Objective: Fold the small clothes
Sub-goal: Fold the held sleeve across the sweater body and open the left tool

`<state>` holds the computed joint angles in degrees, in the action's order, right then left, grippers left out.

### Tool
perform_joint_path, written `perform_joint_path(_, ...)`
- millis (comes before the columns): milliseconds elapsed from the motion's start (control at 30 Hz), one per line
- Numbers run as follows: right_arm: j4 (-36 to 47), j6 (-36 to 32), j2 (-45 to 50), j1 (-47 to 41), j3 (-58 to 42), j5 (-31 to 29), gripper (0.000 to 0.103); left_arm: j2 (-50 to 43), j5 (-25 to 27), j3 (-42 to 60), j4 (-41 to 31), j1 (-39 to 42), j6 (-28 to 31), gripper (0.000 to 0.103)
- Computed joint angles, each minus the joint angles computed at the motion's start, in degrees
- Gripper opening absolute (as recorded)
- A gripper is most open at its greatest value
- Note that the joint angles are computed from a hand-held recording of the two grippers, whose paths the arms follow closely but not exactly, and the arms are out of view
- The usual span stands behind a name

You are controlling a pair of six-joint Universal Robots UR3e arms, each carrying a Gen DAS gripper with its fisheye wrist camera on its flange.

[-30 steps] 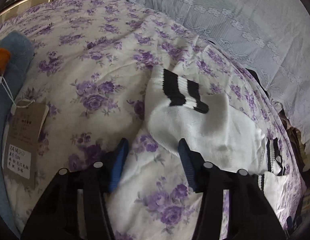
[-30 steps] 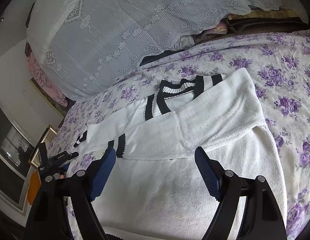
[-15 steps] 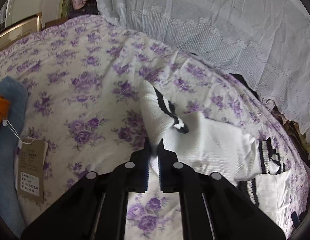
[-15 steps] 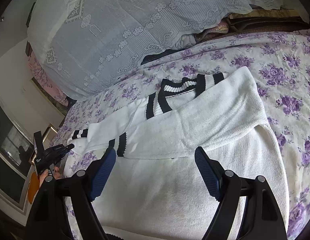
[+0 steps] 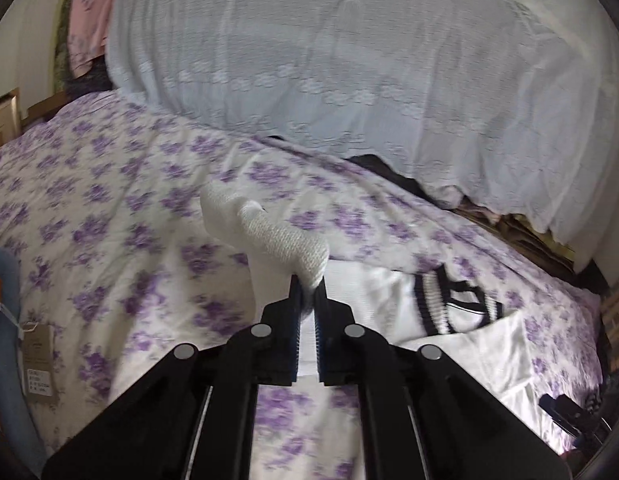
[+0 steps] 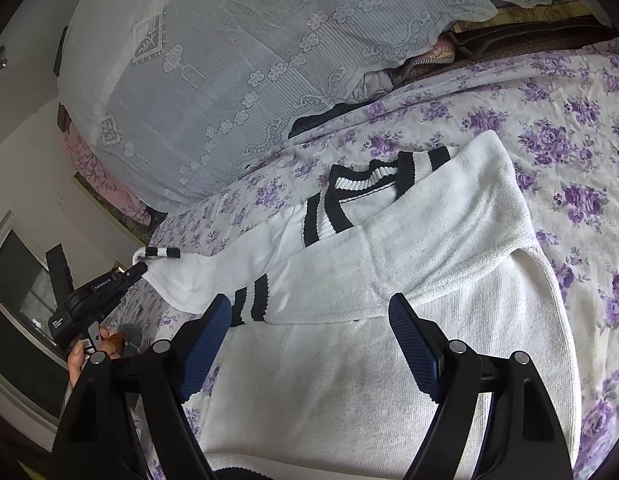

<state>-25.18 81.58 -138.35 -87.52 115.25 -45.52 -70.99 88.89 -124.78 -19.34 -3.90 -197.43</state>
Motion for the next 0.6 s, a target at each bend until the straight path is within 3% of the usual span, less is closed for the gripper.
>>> perform_joint_path(167, -0.58, 0.42, 1.55, -0.41, -0.31, 0.47, 0.081, -9.59, 4.35, 10.43, 0.35, -11.45, -1.37, 0.005)
perform_joint_path(400, -7.00, 5.67, 7.01, 1.24, 0.34, 2.53, 0.081, -23.67, 6.24, 23.06, 0.87, -23.03, -2.16, 0.005)
perform_joint_path(600, -11.65, 10.60, 12.86, 4.30, 1.46, 2.92, 0.081, -31.20, 1.23, 24.57, 5.01, -26.19, -4.39, 0.005)
